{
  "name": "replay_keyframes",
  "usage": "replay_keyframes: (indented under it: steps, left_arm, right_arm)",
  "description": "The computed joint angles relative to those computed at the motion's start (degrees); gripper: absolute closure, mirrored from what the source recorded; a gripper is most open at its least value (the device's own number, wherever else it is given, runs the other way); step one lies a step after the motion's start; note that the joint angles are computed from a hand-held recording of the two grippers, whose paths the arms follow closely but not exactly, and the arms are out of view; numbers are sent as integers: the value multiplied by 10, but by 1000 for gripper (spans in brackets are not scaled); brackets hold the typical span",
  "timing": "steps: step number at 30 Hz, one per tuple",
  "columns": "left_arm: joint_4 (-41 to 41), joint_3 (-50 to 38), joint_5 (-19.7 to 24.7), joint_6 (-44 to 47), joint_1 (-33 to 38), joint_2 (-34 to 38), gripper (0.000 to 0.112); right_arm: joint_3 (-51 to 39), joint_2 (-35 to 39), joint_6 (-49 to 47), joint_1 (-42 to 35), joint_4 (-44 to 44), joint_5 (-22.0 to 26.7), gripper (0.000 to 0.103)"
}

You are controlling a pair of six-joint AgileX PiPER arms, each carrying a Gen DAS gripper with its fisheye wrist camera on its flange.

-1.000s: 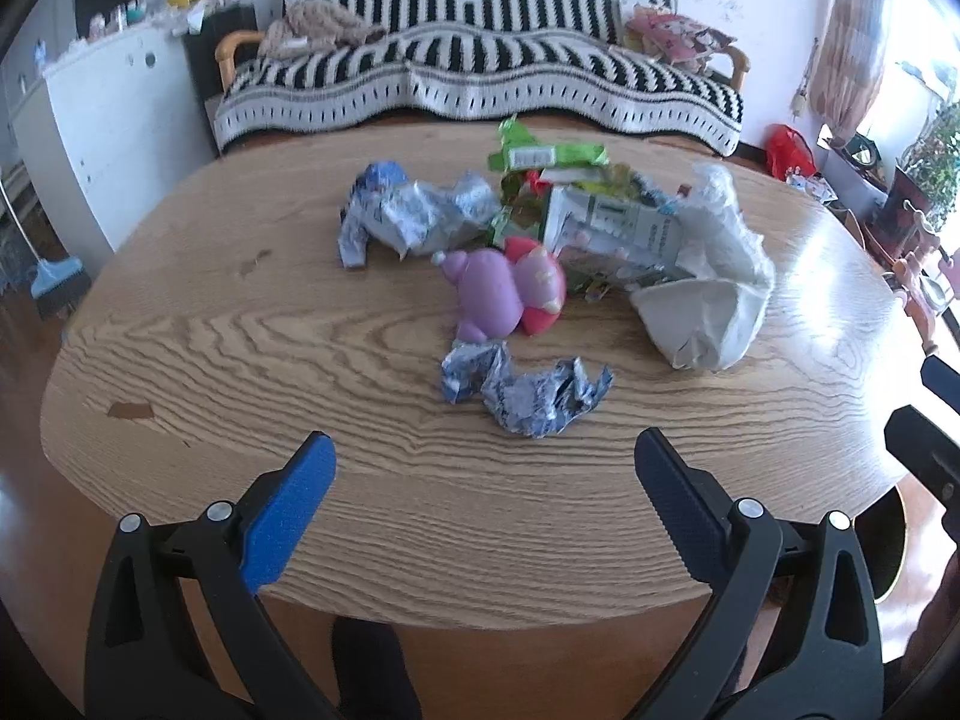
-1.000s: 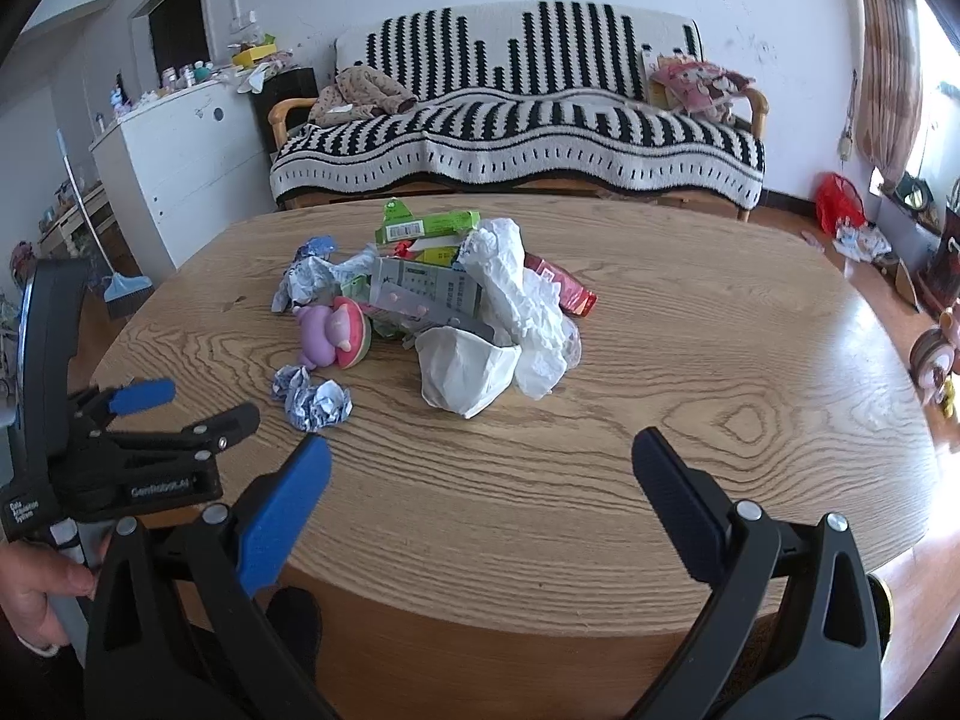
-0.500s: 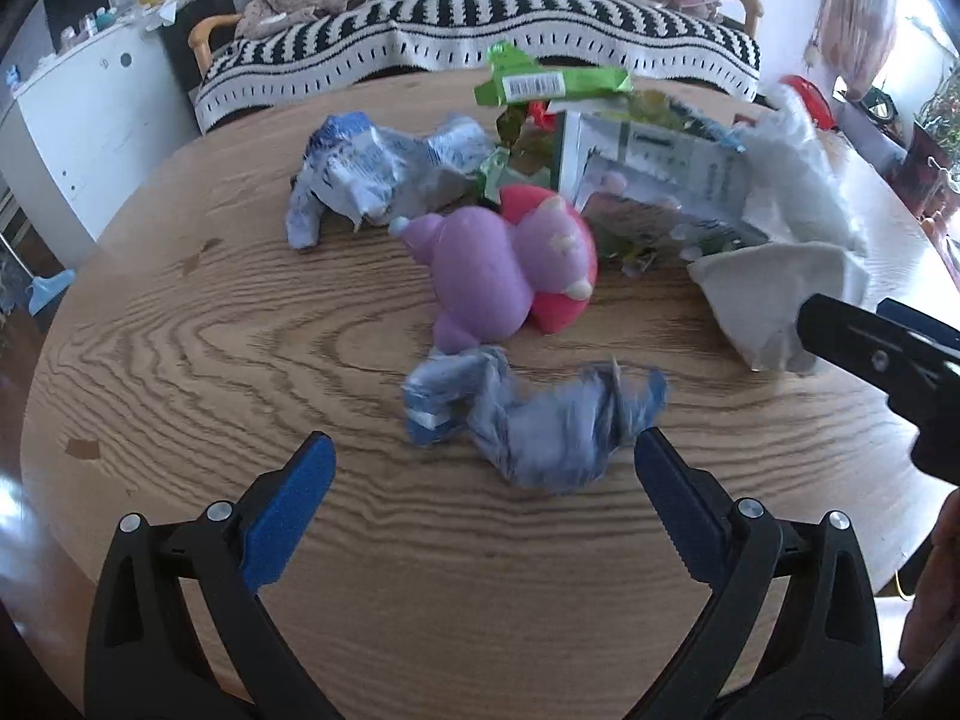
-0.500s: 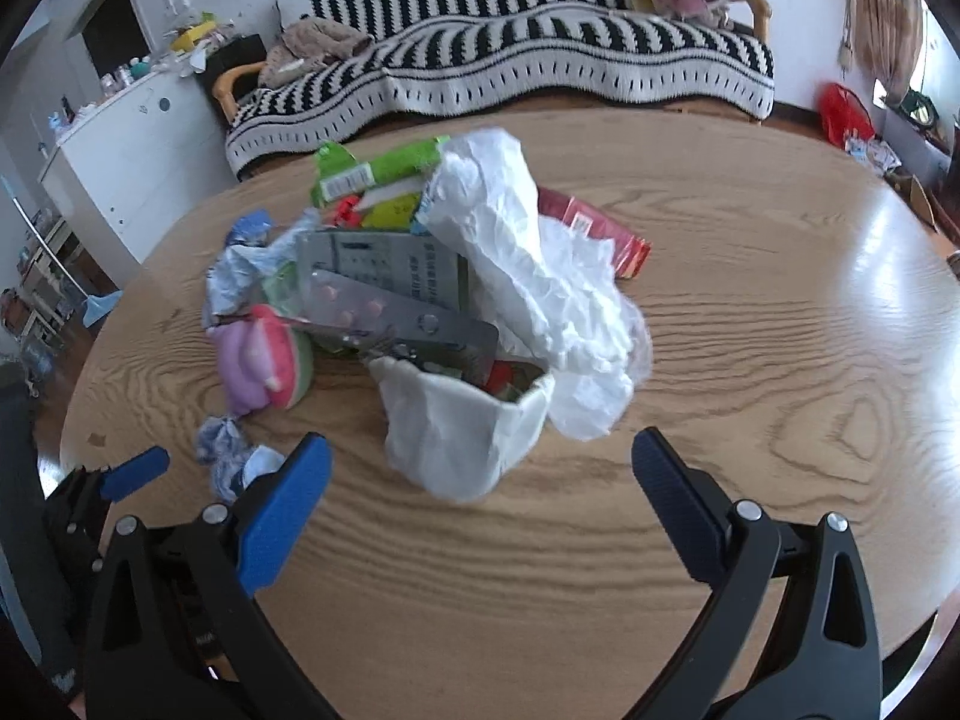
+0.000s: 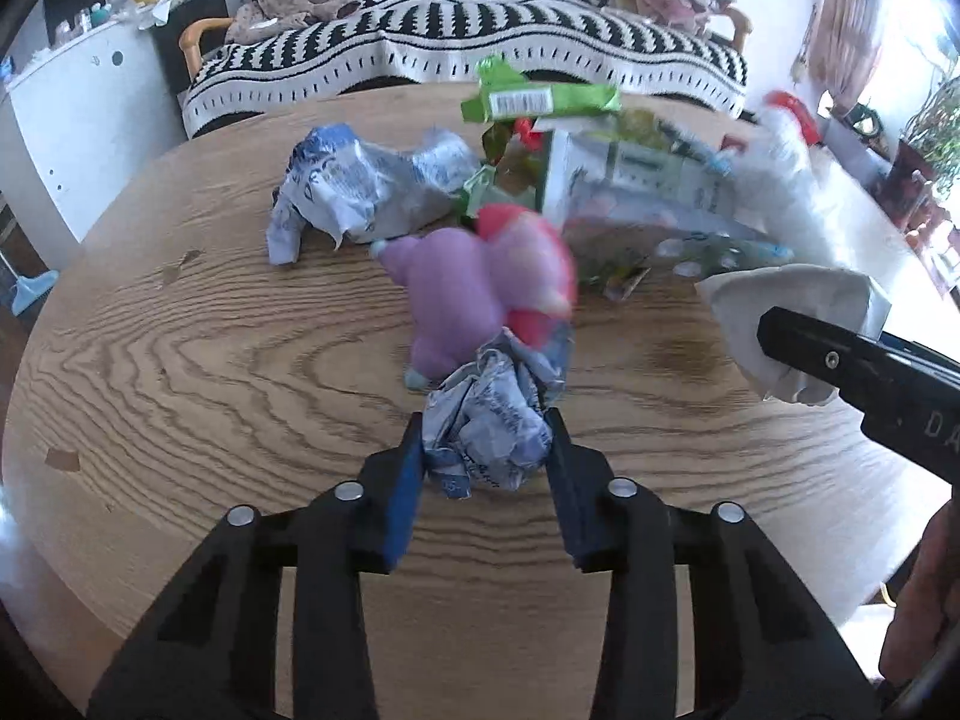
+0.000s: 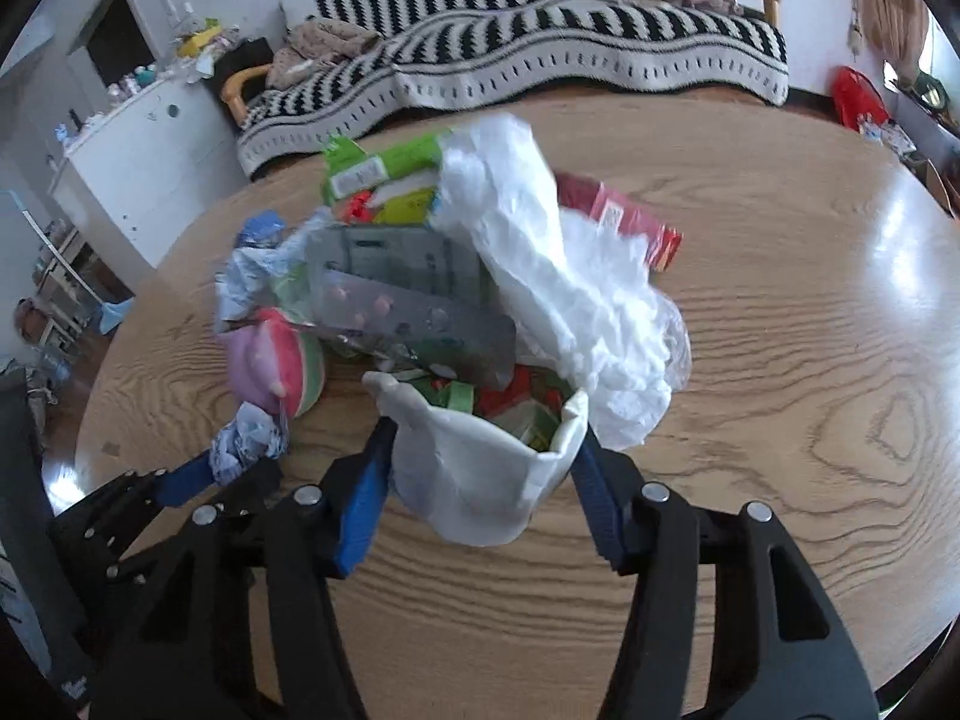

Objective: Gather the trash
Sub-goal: 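Grasp the crumpled foil wrapper with the left tool while the right tool grasps the white tissue bag, then carry both items to the black bin and open both tools to drop them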

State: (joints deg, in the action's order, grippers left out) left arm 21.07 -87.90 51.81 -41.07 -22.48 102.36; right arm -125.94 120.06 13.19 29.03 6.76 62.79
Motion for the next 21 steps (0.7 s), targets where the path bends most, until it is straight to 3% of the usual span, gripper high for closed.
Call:
replay_keyframes:
  steps: [8,13,18,21]
  left_arm:
    - [-13,6,29,0,-15,-22,77]
    - [0,-8,32,-10,-37,-23,77]
    - [26,-63,33,-10,-103,0,77]
    - [10,-129,34,14,-144,41,77]
  right_arm:
    - [94,-88,-42,-6,14,-28,47]
    - [177,-162,-80,-48,26,-49,47]
    - [293,-275,-137,-158,38,-69,47]
    - [357,-339,-190,-283,66,-62,47]
